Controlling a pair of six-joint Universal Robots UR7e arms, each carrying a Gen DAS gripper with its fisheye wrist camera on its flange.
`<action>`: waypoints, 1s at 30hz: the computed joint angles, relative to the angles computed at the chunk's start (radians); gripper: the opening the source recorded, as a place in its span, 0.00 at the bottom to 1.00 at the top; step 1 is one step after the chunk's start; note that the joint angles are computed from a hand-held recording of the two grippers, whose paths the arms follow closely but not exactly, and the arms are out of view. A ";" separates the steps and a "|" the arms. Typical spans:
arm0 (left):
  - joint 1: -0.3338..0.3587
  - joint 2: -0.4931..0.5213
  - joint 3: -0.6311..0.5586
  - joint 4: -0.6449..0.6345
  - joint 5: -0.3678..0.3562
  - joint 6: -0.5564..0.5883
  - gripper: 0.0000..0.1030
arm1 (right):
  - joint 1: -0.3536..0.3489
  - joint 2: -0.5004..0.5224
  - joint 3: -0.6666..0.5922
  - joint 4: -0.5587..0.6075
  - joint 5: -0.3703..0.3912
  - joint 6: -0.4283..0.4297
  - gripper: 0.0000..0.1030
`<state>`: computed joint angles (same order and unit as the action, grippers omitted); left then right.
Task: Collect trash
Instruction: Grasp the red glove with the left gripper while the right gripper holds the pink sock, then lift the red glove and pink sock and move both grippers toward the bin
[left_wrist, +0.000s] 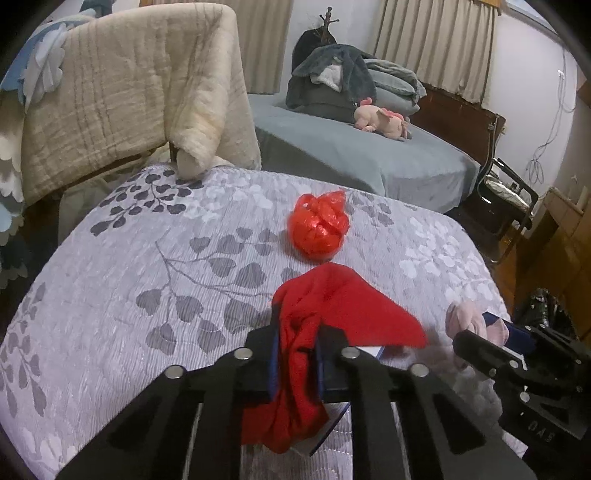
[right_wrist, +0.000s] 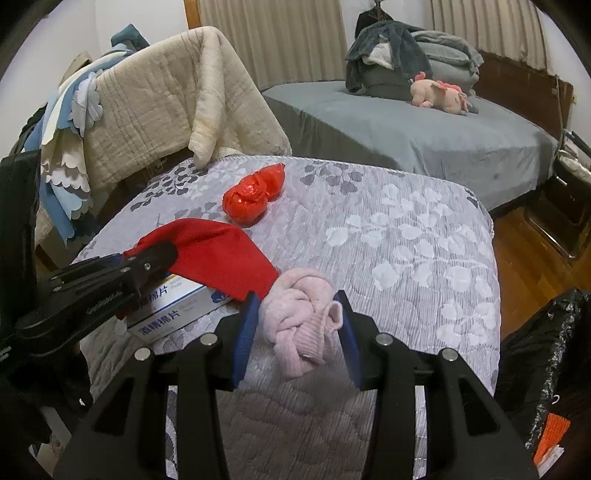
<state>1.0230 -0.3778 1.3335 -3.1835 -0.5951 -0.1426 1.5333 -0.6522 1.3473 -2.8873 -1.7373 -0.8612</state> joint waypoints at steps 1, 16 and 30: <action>-0.001 0.000 -0.001 -0.004 0.002 0.001 0.12 | 0.001 -0.002 0.000 0.001 0.002 0.000 0.39; -0.072 -0.018 0.018 -0.106 0.014 0.075 0.11 | 0.016 -0.088 0.049 -0.009 0.061 0.016 0.39; -0.164 -0.036 0.075 -0.129 0.025 0.046 0.11 | 0.010 -0.212 0.143 -0.040 0.087 0.016 0.39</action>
<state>0.8593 -0.4140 1.4082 -3.3123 -0.5703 -0.0970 1.5432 -0.8641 1.4899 -2.9271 -1.6499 -0.8452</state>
